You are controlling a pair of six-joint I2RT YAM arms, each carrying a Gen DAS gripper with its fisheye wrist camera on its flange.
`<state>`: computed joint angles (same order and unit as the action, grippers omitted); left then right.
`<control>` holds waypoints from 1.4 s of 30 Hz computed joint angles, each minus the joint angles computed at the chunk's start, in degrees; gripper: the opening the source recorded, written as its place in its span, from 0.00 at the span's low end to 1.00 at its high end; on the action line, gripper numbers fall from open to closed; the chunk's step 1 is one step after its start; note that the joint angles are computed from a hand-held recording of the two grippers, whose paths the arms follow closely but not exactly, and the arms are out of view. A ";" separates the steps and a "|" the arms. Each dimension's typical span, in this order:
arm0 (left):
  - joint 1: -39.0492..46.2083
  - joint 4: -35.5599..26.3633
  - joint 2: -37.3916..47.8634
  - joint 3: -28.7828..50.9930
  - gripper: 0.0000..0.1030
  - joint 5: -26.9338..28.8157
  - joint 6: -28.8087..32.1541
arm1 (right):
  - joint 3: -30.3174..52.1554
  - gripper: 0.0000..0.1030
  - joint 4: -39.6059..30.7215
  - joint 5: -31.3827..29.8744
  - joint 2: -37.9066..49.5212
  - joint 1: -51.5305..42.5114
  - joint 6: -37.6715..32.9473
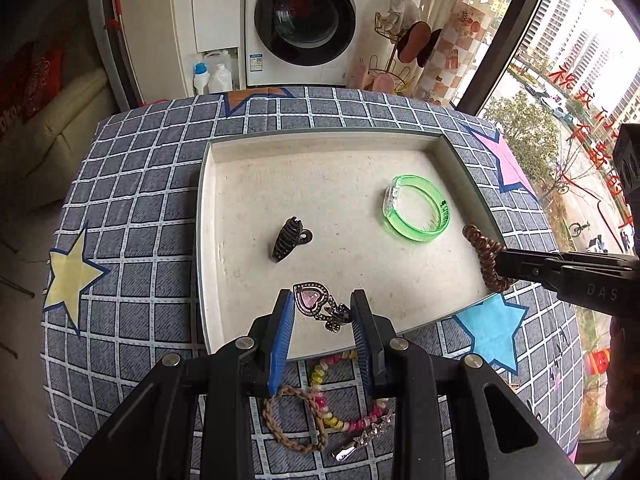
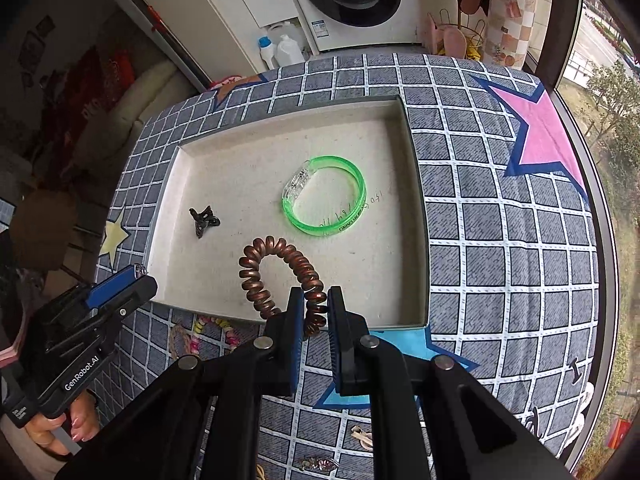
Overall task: Organize jewelry
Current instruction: 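Lower both items into the white tray and open both tools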
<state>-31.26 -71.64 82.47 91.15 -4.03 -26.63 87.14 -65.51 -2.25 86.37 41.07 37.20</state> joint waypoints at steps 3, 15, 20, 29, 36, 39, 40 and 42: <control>0.72 0.74 2.67 -0.16 0.40 0.60 1.38 | 0.41 0.12 0.52 -2.07 3.41 -1.45 -2.48; 2.55 3.08 9.92 -1.05 0.40 0.18 1.99 | 1.08 0.12 2.32 -4.99 12.01 -4.49 -8.22; 2.55 4.39 11.64 -0.24 0.40 -1.95 1.57 | 2.61 0.12 3.08 -3.37 13.47 -5.72 -9.82; 1.01 3.67 14.63 2.83 0.55 -8.32 1.12 | 4.42 0.13 3.72 -1.73 14.80 -6.71 -11.56; -0.57 3.51 13.42 2.93 0.63 -11.28 1.19 | 3.67 0.37 4.62 -2.07 14.03 -7.11 -11.41; -1.18 3.06 12.95 3.32 0.63 -11.84 1.36 | 3.24 0.40 5.48 -3.08 13.40 -7.63 -10.56; -1.44 2.79 12.74 3.52 0.63 -12.00 1.20 | 3.24 0.40 5.64 -3.37 13.21 -7.63 -10.01; -1.96 2.17 12.22 3.92 0.63 -12.25 0.62 | 2.73 0.42 6.04 -3.96 12.18 -8.05 -9.18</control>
<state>-33.22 -69.47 94.69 95.07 -16.28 -26.01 89.87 -59.47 -6.21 98.55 33.02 28.03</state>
